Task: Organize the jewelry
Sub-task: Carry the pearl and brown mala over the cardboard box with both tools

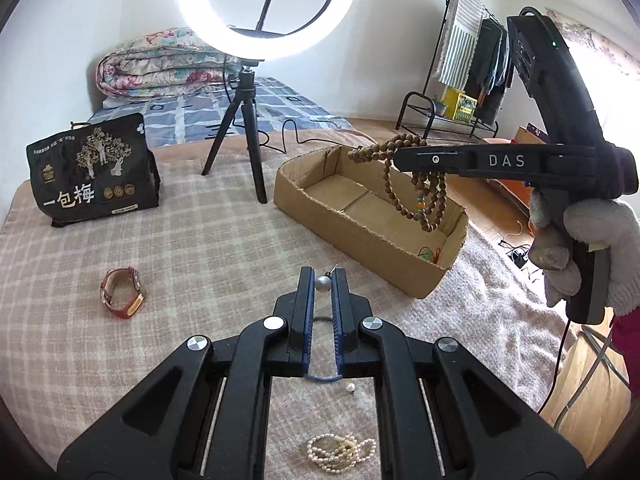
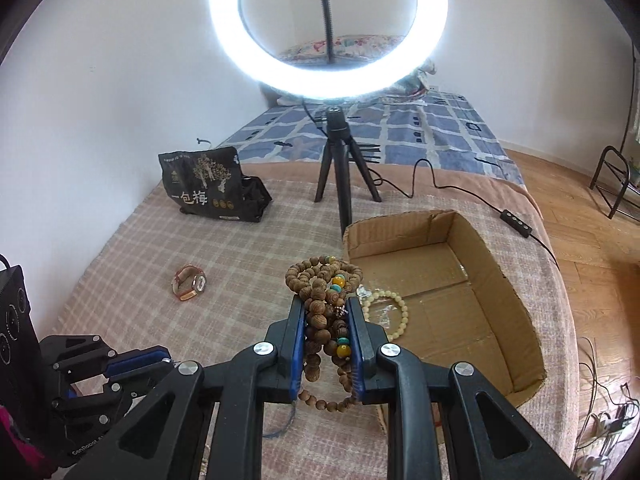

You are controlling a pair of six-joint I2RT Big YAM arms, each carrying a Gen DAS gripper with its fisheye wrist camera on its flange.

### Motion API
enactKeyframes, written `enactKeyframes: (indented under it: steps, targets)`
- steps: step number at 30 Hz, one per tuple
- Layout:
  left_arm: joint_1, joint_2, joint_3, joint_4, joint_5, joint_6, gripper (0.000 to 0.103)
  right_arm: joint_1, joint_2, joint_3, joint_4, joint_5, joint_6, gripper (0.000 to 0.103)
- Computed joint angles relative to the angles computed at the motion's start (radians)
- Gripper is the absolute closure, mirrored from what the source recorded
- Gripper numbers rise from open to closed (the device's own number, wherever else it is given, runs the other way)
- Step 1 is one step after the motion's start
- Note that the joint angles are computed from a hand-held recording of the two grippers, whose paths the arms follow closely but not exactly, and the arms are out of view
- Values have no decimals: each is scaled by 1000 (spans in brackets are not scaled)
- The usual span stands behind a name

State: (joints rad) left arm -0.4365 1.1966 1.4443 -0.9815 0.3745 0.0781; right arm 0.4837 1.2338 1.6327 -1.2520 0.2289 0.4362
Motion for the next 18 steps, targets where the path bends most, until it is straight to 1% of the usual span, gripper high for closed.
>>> enactKeyframes:
  steps: [9, 18]
  targets:
    - [-92, 67, 66, 30, -33, -31, 97, -92, -66, -65, -4, -10, -27, 85]
    - [-155, 148, 130, 60, -55, -61, 97, -190, -95, -113, 15, -56, -70, 85]
